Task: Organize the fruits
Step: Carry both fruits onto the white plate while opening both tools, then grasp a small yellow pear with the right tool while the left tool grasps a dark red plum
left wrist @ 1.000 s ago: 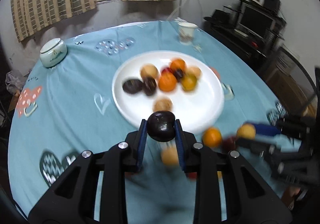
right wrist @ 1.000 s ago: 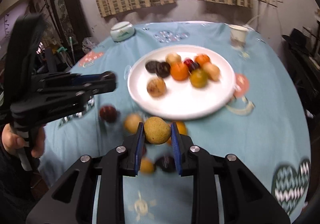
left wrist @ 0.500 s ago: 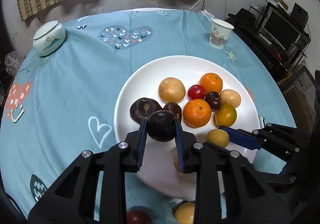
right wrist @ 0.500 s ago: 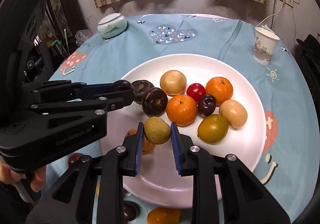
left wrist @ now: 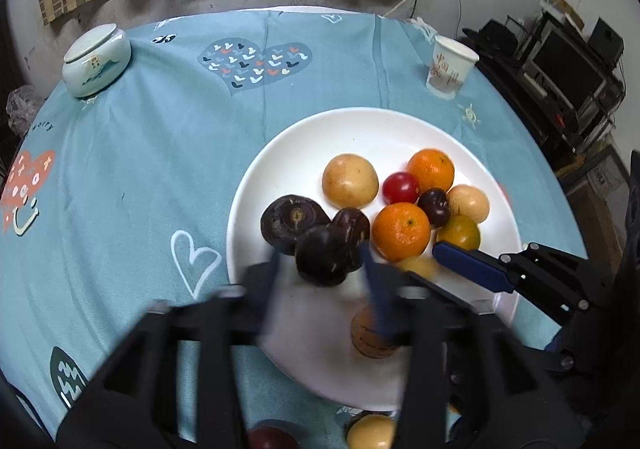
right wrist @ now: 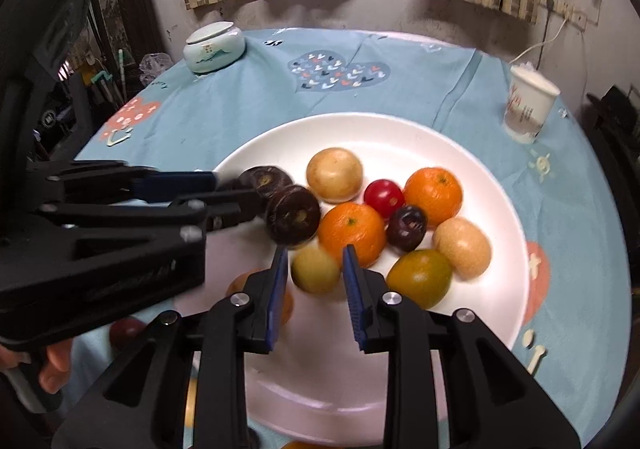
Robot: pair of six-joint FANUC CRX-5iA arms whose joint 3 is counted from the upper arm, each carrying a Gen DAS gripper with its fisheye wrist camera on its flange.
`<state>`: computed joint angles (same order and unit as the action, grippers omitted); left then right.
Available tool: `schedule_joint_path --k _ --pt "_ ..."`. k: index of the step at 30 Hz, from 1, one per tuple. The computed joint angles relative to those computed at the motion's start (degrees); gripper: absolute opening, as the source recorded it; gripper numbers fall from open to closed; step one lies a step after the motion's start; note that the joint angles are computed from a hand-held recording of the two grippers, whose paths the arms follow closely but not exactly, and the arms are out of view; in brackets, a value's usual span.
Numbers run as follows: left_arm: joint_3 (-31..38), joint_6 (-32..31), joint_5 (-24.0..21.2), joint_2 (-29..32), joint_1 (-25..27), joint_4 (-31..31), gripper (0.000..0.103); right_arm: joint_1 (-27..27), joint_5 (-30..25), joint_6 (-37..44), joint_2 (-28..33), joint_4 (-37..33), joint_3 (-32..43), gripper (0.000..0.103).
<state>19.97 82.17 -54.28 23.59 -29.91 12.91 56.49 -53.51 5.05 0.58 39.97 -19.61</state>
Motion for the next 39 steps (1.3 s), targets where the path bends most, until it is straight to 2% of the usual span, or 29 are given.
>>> schedule_joint_path --k 1,2,4,9,13,14,18,20,22,26,32,36,38,39 --pt "-0.71 0.46 1.19 -0.72 -0.01 -0.39 0.067 0.13 -1.03 -0.23 0.33 0.76 0.18 0.06" --pt "-0.94 0.6 1.7 -1.15 -0.03 -0.73 0.067 0.52 -2.17 -2.14 0.45 3.24 -0.38 0.071" --pt "-1.02 0.24 1.58 -1.66 0.26 -0.32 0.067 1.05 -3.09 -4.78 0.17 7.86 -1.87 0.072" --pt "-4.63 -0.77 3.64 -5.3 1.34 0.91 0.068 2.5 -5.04 -4.06 -1.52 7.71 -1.89 0.072" --pt "-12.04 -1.79 6.94 -11.56 1.93 1.64 0.089 6.06 -9.59 -3.73 -3.35 7.04 -1.79 0.072" --pt "-14.31 -2.74 7.93 -13.28 2.14 2.09 0.091 7.32 -10.68 -3.92 -3.98 6.47 -1.88 0.072" --pt "-25.73 -3.59 11.96 -22.34 3.35 2.03 0.098 15.13 -15.49 -9.55 -8.17 3.95 -4.34 0.076" --pt "-31.27 -4.54 13.51 -26.39 4.08 3.45 0.099 20.83 -18.35 -15.88 -9.91 3.92 -6.52 0.088" --pt "-36.79 -4.78 15.17 -30.51 4.22 3.51 0.099 25.4 -21.31 -21.51 -9.88 4.46 -7.71 0.092" --pt "-39.71 -2.97 14.75 -33.15 3.25 -0.89 0.099 30.84 -25.45 -28.59 -7.35 2.96 -7.31 0.092" --pt "-41.26 -4.53 13.87 -33.75 3.22 -0.46 0.099 31.21 -23.95 -28.13 -6.73 1.36 -6.99 0.092" --pt "-42.23 -4.89 13.94 -34.34 4.15 0.71 0.099 31.82 -21.63 -30.12 -7.43 4.42 -8.6 0.092" --pt "-42.44 -4.9 13.96 -34.56 4.59 0.8 0.099 31.82 -18.66 -30.62 -8.13 6.11 -9.76 0.077" --pt "-42.54 -4.79 13.95 -34.66 4.86 0.8 0.099 31.57 -17.34 -30.26 -8.23 6.33 -9.93 0.074"
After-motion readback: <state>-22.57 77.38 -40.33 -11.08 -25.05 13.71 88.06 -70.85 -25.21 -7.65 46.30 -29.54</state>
